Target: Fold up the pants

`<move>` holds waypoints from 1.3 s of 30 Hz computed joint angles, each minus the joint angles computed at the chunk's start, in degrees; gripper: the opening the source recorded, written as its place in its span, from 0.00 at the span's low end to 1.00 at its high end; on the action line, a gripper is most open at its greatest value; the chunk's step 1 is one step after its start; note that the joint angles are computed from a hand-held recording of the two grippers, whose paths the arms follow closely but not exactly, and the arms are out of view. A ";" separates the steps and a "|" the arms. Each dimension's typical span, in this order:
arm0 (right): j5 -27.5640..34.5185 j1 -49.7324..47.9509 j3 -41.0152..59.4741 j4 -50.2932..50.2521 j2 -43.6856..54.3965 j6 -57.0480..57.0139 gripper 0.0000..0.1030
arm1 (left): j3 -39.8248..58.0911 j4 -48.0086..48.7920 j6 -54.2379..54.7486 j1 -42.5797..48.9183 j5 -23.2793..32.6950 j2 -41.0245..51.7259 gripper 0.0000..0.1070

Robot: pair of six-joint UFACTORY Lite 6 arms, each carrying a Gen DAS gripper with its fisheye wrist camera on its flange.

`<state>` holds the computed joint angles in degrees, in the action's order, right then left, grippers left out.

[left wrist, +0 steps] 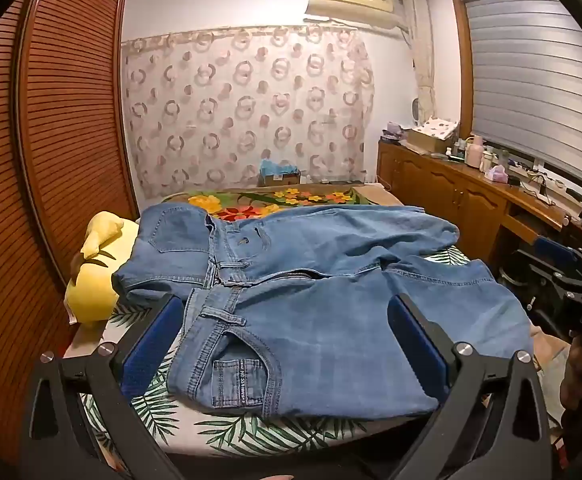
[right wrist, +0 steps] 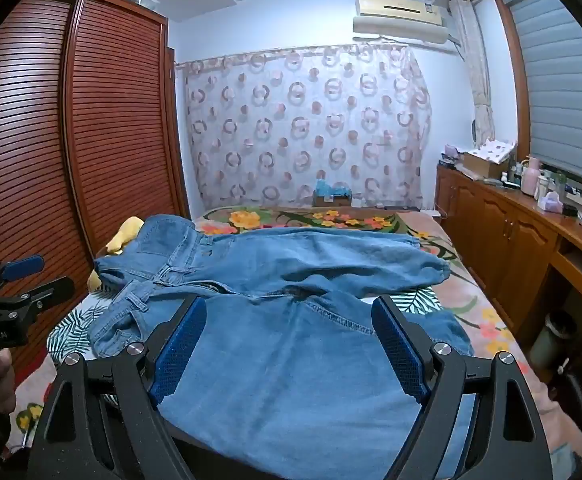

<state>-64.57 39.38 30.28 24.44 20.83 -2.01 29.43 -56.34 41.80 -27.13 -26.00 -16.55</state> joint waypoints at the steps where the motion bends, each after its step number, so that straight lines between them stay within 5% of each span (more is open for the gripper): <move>1: 0.44 0.02 0.04 0.08 -0.11 0.22 0.84 | -0.01 -0.08 0.09 -0.01 -0.04 -0.01 0.96; 39: -0.25 1.53 -0.06 2.19 -0.61 -1.11 0.84 | -0.08 -0.22 -0.06 -0.08 -0.12 -0.13 0.96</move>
